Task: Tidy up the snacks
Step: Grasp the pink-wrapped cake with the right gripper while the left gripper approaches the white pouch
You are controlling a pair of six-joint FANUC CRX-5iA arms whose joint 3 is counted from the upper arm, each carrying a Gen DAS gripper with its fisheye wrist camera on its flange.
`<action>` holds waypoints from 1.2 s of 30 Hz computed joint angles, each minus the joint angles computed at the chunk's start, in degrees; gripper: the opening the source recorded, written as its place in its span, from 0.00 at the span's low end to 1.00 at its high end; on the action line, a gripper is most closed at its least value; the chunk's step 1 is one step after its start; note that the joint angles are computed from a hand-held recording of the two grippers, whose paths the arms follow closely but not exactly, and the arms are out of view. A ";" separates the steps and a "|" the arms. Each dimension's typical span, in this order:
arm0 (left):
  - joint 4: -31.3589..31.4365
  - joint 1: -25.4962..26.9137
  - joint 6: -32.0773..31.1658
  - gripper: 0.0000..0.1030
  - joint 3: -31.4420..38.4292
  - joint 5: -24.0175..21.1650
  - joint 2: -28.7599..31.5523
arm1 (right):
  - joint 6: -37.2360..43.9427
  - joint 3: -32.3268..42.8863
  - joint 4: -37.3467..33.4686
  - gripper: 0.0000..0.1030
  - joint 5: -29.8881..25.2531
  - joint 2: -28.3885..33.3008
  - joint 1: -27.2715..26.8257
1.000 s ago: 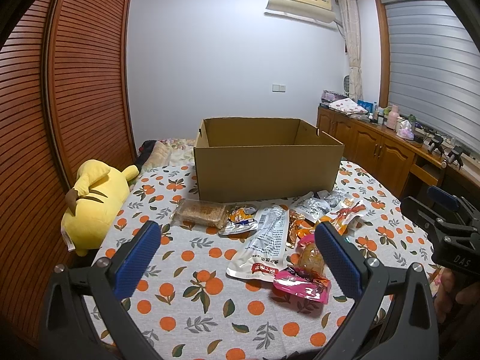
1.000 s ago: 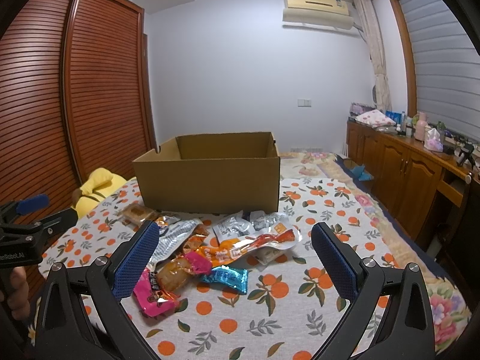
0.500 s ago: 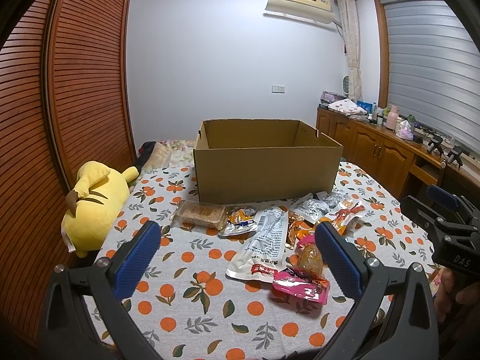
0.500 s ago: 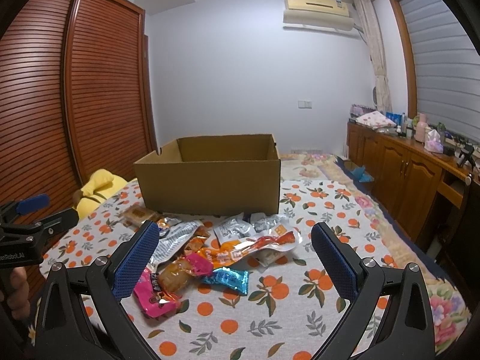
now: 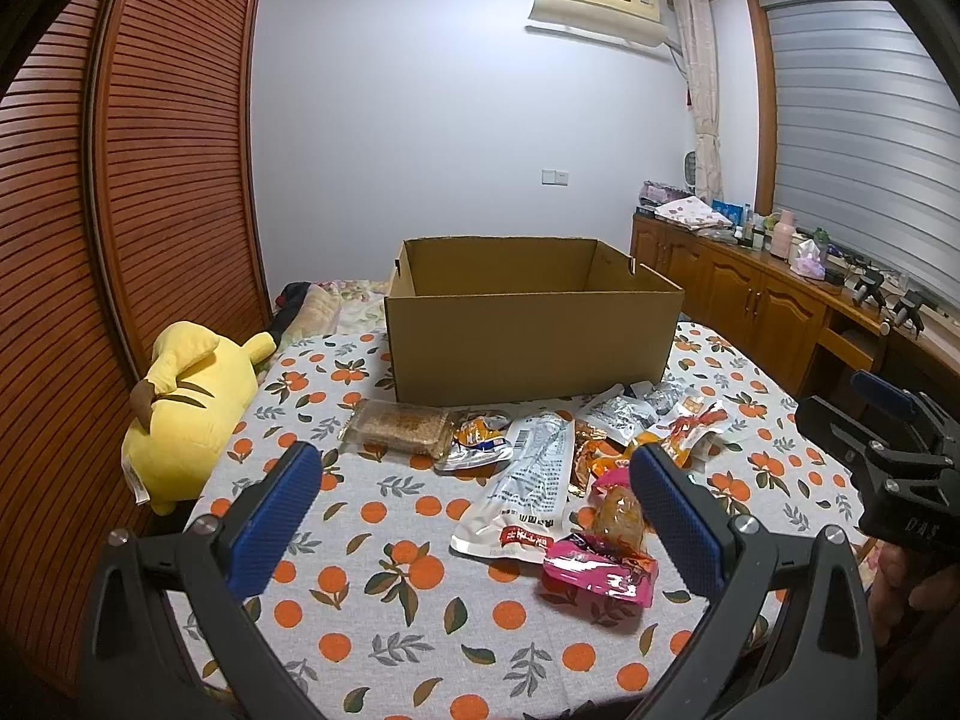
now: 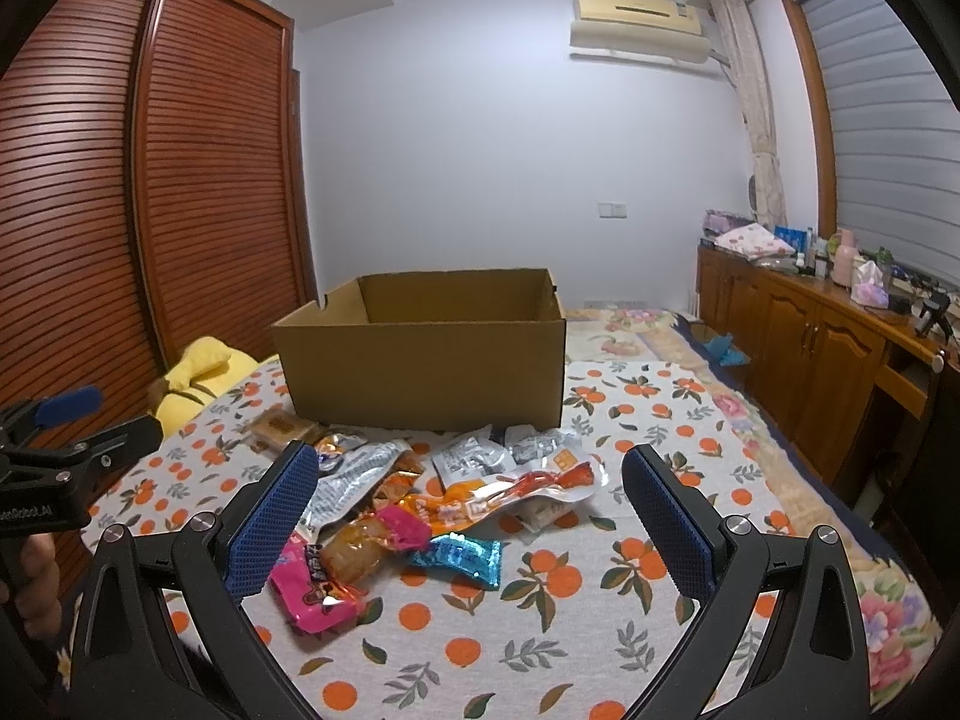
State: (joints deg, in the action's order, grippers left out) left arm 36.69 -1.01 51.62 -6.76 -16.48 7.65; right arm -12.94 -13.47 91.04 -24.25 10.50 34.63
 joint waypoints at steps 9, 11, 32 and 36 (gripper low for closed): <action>0.14 1.32 -0.12 1.00 2.32 -5.76 2.84 | 6.41 0.83 -6.46 0.99 2.49 1.43 1.07; -0.16 1.68 -0.24 1.00 3.04 -6.94 3.84 | 10.25 1.56 -10.52 0.99 3.24 2.15 1.64; -1.37 4.32 -2.45 0.98 13.86 -18.16 12.89 | 76.01 37.17 -83.93 0.64 -16.05 18.05 5.10; -2.53 4.51 -0.88 0.98 16.16 -19.65 14.31 | 77.43 41.16 -85.15 0.64 -19.99 20.29 4.87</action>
